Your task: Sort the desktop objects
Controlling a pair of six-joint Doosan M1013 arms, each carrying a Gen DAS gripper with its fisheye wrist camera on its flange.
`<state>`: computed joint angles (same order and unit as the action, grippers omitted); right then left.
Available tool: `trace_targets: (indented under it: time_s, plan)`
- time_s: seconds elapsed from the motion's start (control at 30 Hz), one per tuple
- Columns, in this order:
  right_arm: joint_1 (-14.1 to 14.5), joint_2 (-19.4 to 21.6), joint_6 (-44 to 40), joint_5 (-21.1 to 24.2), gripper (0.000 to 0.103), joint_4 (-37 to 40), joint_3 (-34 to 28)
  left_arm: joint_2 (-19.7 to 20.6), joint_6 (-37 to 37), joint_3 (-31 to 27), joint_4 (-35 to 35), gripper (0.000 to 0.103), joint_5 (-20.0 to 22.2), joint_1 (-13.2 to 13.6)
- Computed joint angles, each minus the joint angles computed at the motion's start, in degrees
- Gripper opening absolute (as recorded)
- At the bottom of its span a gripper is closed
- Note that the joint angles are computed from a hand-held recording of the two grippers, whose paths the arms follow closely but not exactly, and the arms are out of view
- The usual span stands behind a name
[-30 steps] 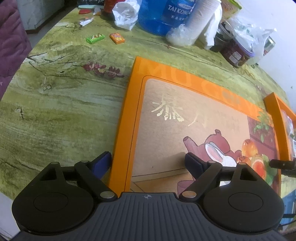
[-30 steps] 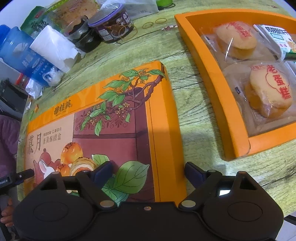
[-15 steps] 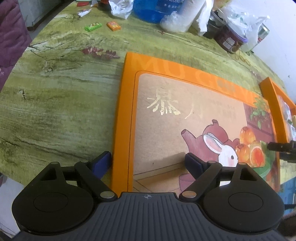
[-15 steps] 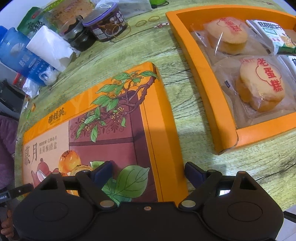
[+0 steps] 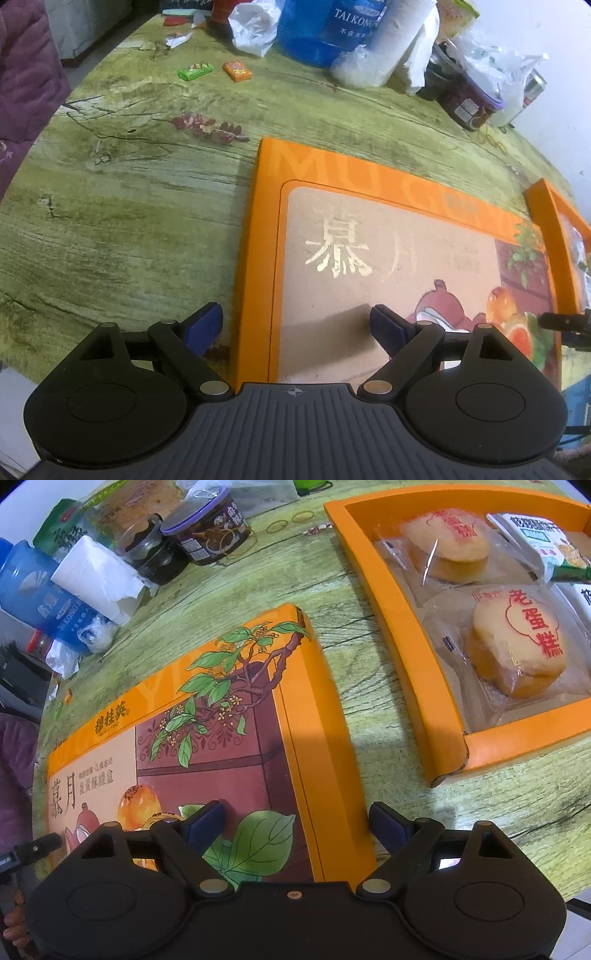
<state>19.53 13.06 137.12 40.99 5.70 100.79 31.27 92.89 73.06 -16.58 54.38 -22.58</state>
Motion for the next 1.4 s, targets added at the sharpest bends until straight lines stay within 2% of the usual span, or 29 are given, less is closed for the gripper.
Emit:
trace_targets:
  time_s: [0.7, 0.93, 1.4]
  plan:
    - [0.8, -0.6, -1.5, 2.5, 0.085, 0.8, -0.5, 0.4, 1.1, 0.2, -2.0, 0.093, -0.5, 0.2]
    - [0.3, -0.9, -0.6, 1.1, 0.084, 1.3, -0.1, 0.5, 2.3, 0.1, -3.1, 0.093, -0.2, 0.6]
    - [-0.4, 0.0, -2.9, 1.3, 0.085, 3.4, -0.2, 0.2, 2.2, 0.4, -2.4, 0.093, 0.9, 0.3]
